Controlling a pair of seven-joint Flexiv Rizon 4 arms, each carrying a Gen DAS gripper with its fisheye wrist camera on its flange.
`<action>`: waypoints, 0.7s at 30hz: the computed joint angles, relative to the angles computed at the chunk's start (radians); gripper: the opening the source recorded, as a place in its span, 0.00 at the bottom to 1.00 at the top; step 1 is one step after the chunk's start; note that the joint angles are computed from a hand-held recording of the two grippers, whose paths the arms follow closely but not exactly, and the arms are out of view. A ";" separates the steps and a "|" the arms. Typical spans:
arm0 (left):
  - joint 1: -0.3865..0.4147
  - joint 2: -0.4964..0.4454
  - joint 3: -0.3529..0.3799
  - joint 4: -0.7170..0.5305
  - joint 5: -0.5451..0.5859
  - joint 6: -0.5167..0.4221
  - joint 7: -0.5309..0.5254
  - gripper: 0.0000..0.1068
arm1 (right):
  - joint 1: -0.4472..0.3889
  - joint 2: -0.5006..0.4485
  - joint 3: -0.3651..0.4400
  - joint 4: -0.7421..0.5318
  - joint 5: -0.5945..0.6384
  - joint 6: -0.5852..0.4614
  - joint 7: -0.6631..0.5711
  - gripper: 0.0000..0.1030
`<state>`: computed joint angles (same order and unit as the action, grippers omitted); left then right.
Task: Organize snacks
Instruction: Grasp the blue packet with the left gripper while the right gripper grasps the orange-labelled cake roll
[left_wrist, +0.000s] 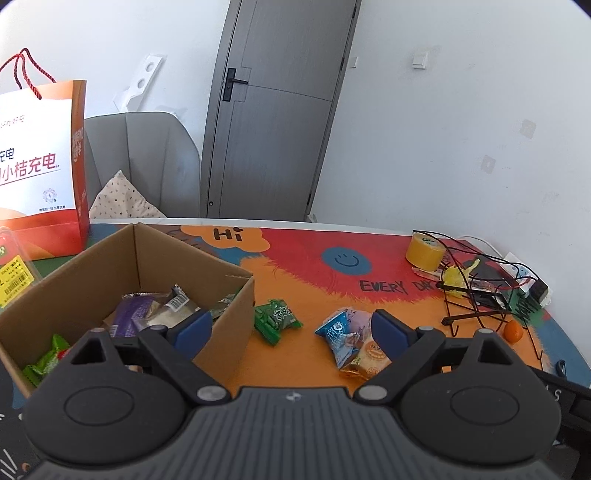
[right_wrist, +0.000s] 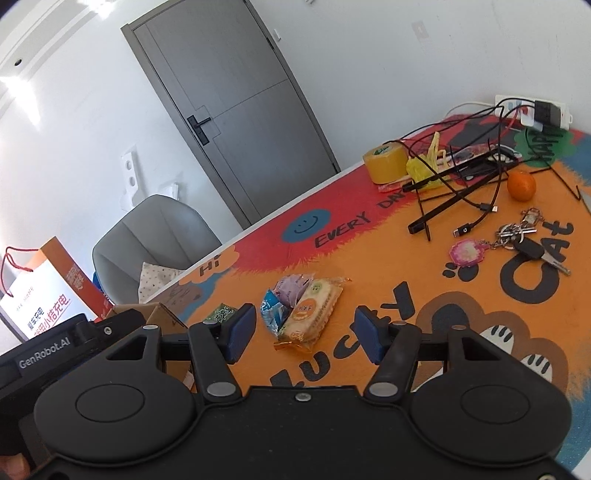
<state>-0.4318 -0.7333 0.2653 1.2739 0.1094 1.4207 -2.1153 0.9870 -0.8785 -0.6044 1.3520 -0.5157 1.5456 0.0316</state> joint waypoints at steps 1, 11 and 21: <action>0.002 -0.010 -0.004 -0.016 -0.005 -0.014 0.002 0.85 | -0.010 -0.003 0.011 -0.009 0.001 -0.004 -0.005 0.58; 0.045 -0.112 -0.078 -0.177 -0.050 -0.143 0.006 0.61 | -0.207 -0.082 0.288 -0.201 0.024 -0.076 -0.084 0.51; 0.077 -0.239 -0.127 -0.365 -0.083 -0.256 -0.017 0.47 | -0.331 -0.189 0.515 -0.403 0.098 -0.199 -0.211 0.38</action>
